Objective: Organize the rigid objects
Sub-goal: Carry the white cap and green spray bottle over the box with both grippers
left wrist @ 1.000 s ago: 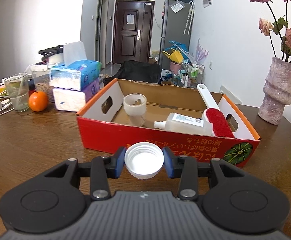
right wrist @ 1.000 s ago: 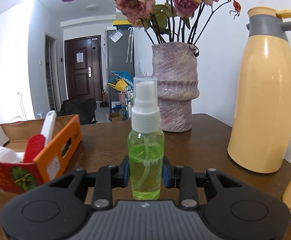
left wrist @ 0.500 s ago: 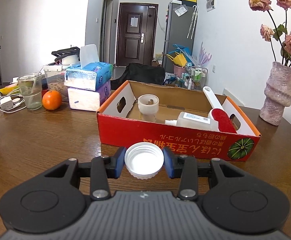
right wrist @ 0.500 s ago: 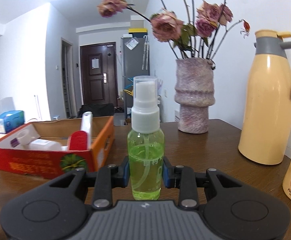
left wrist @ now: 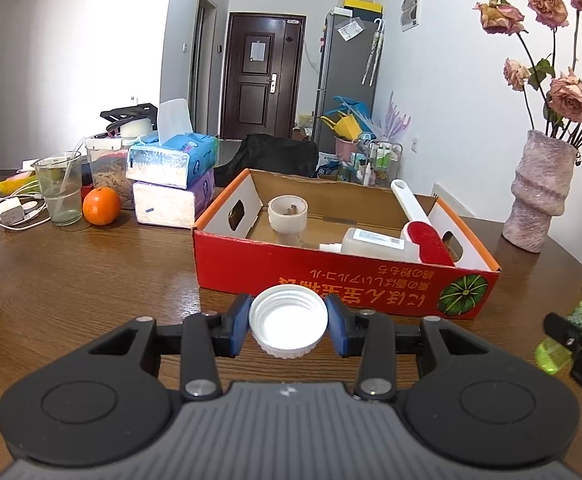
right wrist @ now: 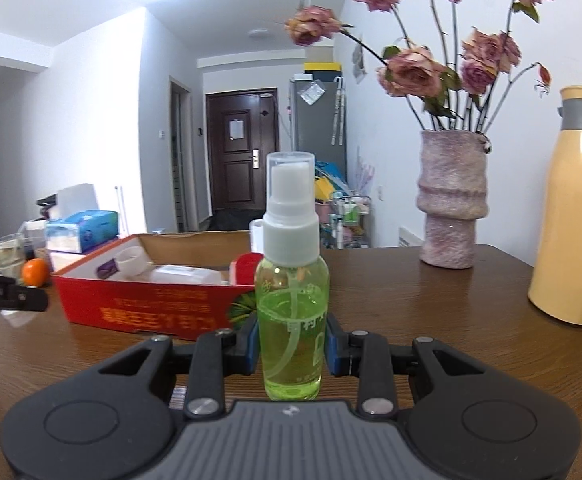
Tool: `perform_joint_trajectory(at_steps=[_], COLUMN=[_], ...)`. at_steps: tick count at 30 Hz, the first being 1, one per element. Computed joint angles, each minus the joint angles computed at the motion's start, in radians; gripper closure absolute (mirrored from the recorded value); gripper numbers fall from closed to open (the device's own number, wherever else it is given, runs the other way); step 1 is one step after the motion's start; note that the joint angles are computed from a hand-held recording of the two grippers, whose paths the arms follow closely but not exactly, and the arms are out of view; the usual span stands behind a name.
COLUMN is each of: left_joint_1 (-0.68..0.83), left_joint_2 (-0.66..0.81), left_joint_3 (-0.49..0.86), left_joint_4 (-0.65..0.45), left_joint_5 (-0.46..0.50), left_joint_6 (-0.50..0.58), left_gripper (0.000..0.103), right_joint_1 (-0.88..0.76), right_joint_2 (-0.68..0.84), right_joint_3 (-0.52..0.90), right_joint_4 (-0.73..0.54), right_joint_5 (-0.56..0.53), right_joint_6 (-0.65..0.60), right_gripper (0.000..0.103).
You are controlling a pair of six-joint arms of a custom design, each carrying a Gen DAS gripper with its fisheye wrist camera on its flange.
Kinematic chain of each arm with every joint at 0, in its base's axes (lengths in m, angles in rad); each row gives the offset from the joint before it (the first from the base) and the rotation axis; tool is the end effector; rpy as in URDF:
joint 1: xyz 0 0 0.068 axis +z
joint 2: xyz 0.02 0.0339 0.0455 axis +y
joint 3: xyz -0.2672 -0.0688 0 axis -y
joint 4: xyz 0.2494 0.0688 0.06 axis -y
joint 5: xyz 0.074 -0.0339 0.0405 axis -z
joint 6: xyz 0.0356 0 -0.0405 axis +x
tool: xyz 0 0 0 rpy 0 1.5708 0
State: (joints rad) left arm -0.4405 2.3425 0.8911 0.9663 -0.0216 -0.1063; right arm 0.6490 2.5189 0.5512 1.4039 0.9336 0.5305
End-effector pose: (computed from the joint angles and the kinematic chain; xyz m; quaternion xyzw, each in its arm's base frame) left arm 0.3554 -0.1667 0.0134 0.1369 0.8452 -0.1306 0.4999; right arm 0.2375 0.1443 -0.0347 0.1704 0.7937 -0.0880 0.5773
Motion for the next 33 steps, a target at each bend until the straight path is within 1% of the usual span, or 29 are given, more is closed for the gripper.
perform_joint_trajectory(at_steps=[11,16,21,28,33], left_joint_1=[0.025,0.027,0.032,0.028,0.03], left_joint_2=[-0.031,-0.039,-0.057,-0.073,-0.063], left_joint_3=[-0.039,-0.031,-0.021,0.019,0.072], left_joint_4=[0.036,0.021,0.005,-0.032,-0.068], left_joint_5=[0.054,0.059,0.072,0.064,0.061], left_joint_6=[-0.012,-0.013,-0.015,-0.015,-0.036], left_gripper=[0.062,0.062,0.062,0.062,0.062], right_joint_1=[0.078,0.084,0.076,0.046,0.017], right_joint_2=[-0.041,-0.058,-0.075,-0.102,-0.094], right_joint_3=[0.109,0.145,0.168,0.2,0.227], right_joint_4=[-0.132,-0.175,-0.186,-0.198,-0.169], right_joint_5=[0.015,0.005,-0.008,-0.027,-0.047], right_joint_6=[-0.015,-0.027,-0.052,-0.101,-0.137], right_gripper=[0.073,0.073,0.073,0.073,0.073])
